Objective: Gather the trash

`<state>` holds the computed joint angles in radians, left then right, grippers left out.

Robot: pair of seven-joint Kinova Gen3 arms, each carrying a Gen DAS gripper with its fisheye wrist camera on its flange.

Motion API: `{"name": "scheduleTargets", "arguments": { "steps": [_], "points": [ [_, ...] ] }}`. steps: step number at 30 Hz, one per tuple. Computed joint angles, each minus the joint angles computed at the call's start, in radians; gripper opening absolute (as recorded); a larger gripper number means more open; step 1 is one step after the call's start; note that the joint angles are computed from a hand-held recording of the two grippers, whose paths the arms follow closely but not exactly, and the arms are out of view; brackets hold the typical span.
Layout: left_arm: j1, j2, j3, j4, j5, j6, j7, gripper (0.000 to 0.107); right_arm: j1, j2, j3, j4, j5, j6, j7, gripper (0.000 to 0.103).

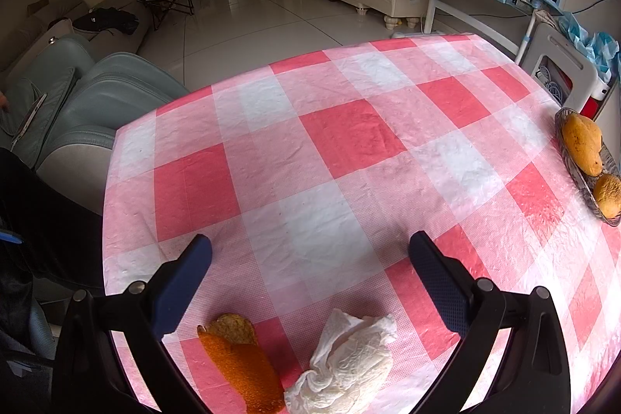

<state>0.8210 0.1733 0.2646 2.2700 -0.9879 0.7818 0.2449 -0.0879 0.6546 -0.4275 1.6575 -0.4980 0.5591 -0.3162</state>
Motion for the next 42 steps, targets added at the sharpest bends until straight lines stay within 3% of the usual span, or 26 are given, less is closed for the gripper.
{"name": "scheduleTargets", "arguments": {
  "steps": [8,28,37,42],
  "points": [
    [-0.080,-0.085,-0.009,0.062,-0.038,-0.127,0.052,0.087,-0.002,0.000,0.002,-0.001,-0.001,0.001,0.000,0.097],
    [-0.100,-0.096,0.023,0.063,-0.057,-0.070,0.143,0.088,-0.002,-0.001,0.003,0.000,-0.002,0.001,0.000,0.097],
    [-0.192,-0.168,0.024,0.122,-0.085,-0.195,0.220,0.090,-0.005,0.001,0.004,-0.003,0.000,0.001,-0.003,0.097],
    [-0.228,-0.200,0.045,0.143,-0.102,-0.224,0.279,0.090,-0.001,-0.002,0.002,0.001,-0.001,0.001,-0.001,0.097]
  ]
}}
